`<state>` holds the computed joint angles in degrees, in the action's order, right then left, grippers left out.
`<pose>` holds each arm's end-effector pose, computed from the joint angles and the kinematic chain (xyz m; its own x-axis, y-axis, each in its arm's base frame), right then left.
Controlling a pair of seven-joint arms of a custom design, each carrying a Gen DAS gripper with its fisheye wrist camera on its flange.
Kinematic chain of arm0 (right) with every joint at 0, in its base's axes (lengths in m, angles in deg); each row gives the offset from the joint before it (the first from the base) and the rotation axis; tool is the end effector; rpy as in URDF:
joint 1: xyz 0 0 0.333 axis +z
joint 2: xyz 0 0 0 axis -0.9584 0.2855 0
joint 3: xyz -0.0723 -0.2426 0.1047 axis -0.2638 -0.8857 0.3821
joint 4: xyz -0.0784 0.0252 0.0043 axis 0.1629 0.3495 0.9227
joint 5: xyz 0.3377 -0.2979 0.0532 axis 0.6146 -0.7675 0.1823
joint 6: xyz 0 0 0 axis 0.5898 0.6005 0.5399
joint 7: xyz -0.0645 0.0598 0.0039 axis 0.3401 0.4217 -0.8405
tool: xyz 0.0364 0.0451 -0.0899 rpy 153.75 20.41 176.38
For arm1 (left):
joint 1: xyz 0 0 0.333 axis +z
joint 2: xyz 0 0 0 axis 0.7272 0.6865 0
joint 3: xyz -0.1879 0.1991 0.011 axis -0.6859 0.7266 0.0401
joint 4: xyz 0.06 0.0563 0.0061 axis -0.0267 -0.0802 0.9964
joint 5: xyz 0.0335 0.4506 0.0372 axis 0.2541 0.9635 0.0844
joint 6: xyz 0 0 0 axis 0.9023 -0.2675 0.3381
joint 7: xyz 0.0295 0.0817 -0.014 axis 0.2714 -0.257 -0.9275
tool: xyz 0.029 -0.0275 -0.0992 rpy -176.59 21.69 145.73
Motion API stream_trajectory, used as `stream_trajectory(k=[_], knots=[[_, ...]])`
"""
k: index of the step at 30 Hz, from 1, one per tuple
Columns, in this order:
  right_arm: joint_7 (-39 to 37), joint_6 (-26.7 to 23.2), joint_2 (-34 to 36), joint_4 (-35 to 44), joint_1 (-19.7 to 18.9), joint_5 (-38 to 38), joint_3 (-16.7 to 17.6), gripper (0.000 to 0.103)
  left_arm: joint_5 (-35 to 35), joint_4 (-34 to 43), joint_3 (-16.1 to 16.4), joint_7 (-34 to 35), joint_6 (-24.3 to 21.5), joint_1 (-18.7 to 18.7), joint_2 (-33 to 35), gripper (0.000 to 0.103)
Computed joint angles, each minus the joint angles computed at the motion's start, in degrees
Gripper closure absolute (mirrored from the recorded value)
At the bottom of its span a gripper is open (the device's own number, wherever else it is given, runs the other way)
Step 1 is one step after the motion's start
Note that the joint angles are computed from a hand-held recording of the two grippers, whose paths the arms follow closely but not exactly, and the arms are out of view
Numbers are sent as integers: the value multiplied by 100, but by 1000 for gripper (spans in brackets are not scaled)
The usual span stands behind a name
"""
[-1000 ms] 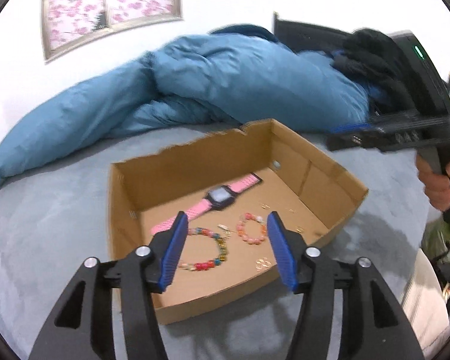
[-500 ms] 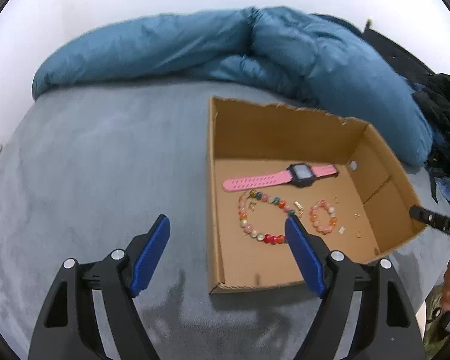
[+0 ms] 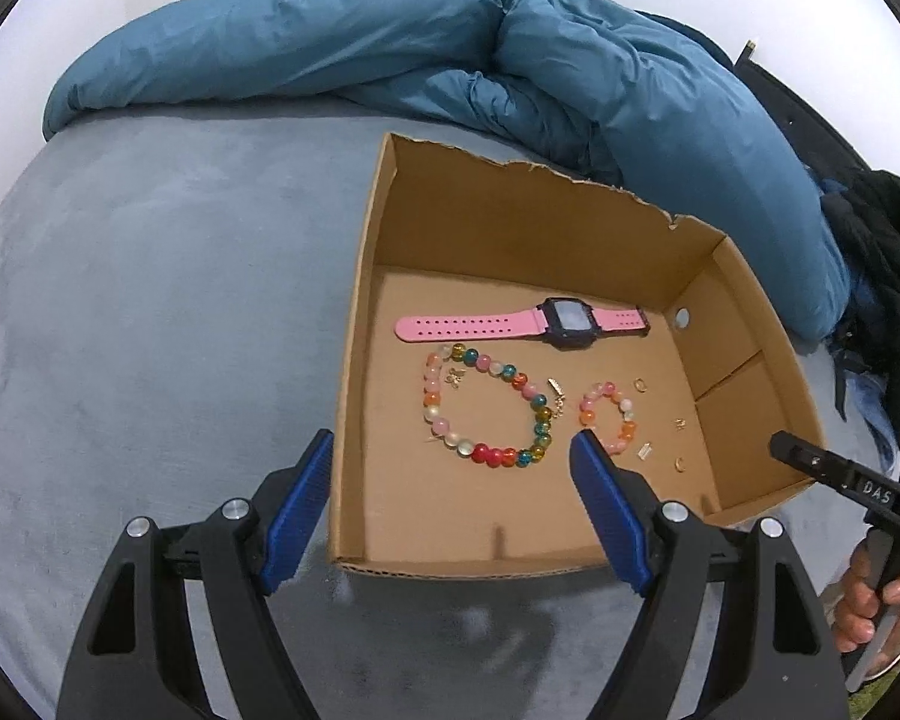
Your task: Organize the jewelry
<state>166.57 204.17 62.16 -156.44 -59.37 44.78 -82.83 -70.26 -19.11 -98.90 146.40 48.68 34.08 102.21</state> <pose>0.6081 0.2030 0.5984 -0.1906 -0.8976 -0.3975 -0.8553 0.3506 -0.3816 0.6631 -0.2964 0.6075 -0.1839 -0.9609 0.2070 -0.8654 0.0584 -0.4976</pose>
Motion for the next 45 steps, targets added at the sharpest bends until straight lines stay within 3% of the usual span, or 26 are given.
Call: stream_trajectory(k=[17, 33, 45], knots=[[-265, -199, 14, 117, -41, 264, -68, 59, -1, -267, -9, -160, -24, -12, -290, 27], [-162, -247, -713, -610, -7, 200, 76, 59, -459, -2230, 56, -34, 495, -72, -1926, 27], [34, -96, -1151, -1104, 30, 120, 160, 59, -616, -2926, 160, -18, 665, -176, -2548, 27]])
